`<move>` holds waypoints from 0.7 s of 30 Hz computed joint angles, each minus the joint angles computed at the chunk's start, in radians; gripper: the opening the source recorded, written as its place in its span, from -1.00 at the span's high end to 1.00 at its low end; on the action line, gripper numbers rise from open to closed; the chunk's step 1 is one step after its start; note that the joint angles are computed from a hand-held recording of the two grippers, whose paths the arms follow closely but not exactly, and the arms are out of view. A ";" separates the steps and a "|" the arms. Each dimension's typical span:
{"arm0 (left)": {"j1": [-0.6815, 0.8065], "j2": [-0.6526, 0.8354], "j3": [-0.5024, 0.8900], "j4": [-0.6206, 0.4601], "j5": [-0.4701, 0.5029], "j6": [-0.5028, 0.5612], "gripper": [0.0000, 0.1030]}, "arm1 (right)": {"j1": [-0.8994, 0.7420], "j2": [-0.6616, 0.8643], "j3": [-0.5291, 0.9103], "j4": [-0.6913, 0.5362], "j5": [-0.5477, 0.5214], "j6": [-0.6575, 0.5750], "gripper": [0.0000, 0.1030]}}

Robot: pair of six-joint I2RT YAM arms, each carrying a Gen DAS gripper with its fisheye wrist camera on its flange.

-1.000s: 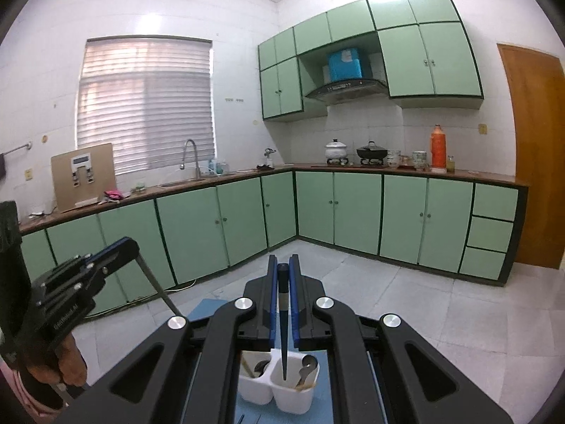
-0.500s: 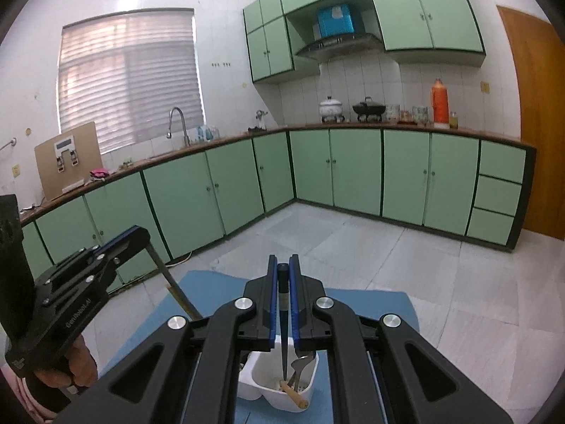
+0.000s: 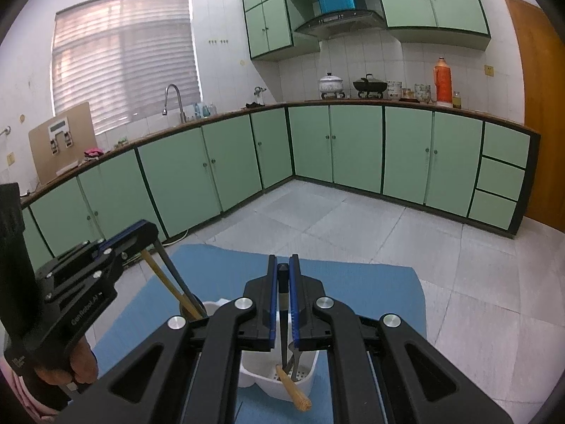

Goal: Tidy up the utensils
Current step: 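Lower both chopsticks into the holder and open both tools, then withdraw both open tools up from the holder back over the table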

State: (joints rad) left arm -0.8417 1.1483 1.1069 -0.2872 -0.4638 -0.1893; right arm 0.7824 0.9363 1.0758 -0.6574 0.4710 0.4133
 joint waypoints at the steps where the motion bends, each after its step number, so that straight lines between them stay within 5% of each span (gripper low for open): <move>1: -0.002 0.001 0.002 0.000 -0.004 0.007 0.91 | 0.006 -0.001 -0.004 0.003 0.009 0.001 0.88; 10: -0.012 -0.024 0.000 -0.031 -0.002 -0.009 0.88 | 0.028 -0.008 0.005 -0.026 0.049 0.012 0.86; 14: -0.016 -0.041 -0.007 -0.035 -0.011 -0.018 0.56 | 0.029 -0.025 0.003 -0.039 0.066 0.017 0.82; 21: -0.048 -0.077 -0.011 -0.037 -0.048 -0.019 0.36 | 0.072 -0.074 0.006 -0.072 0.139 0.035 0.57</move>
State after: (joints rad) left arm -0.8897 1.0713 1.0959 -0.3239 -0.5118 -0.2079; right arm 0.8542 0.8619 1.0821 -0.7296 0.6100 0.4488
